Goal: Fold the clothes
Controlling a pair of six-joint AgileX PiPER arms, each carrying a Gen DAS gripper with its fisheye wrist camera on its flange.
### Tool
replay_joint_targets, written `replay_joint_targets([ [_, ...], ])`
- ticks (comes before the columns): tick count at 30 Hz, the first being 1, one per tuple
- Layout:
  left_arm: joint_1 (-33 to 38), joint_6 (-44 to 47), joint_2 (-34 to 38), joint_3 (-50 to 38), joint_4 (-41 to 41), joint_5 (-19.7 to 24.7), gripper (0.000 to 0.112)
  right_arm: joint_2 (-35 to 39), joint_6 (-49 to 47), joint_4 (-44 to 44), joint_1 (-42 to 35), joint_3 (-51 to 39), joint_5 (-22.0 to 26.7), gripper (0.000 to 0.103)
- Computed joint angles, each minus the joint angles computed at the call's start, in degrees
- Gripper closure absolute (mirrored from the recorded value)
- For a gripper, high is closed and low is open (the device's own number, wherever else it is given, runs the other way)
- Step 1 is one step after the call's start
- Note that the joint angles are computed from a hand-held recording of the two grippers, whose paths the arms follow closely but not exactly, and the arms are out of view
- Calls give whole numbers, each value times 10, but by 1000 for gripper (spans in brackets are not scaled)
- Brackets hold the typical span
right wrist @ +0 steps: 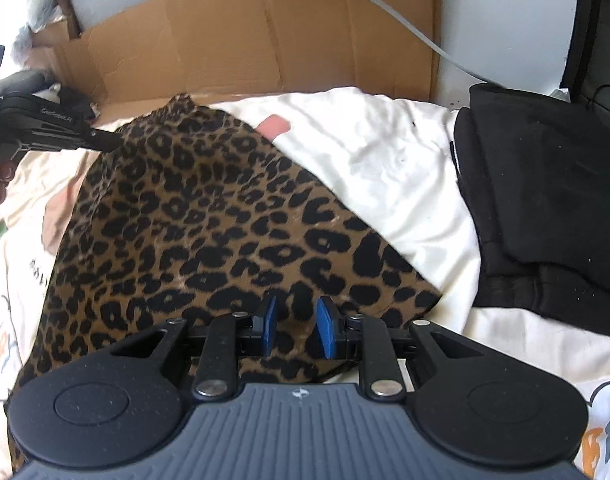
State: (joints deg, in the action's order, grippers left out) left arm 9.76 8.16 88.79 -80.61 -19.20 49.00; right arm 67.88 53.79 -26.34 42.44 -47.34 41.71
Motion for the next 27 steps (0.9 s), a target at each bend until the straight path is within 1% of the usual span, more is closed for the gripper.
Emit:
replay_joint_targets([
  [3, -13, 2, 44, -43, 8, 4, 105, 2, -29, 10, -19, 2, -16, 74],
  [7, -19, -26, 100, -92, 28, 37, 105, 3, -47, 15, -35, 10, -29, 74],
  [8, -17, -30, 110, -95, 26, 38, 105, 3, -48, 17, -41, 13, -33, 74],
  [11, -14, -36, 129, -94, 17, 30, 106, 3, -64, 30, -65, 22, -47, 74],
  [12, -16, -40, 133, -91, 18, 25, 108, 4, -67, 31, -73, 23, -49, 74],
  [13, -17, -43, 137, -88, 19, 19, 110, 6, -66, 31, -79, 25, -50, 74],
  [15, -23, -54, 141, -85, 29, 13, 110, 8, -59, 25, -90, 28, -49, 74],
  [19, -37, -60, 153, -96, 55, 12, 110, 10, -56, 20, -101, 38, -42, 75],
  [21, -39, -60, 166, -119, 61, 28, 109, 14, -53, 10, -92, 35, -32, 75],
  [24, -40, -61, 179, -147, 66, 50, 110, 26, -64, 13, -77, 12, 4, 75],
  [27, -41, -52, 164, -139, 69, 47, 110, 22, -51, -5, -53, -4, 41, 75],
])
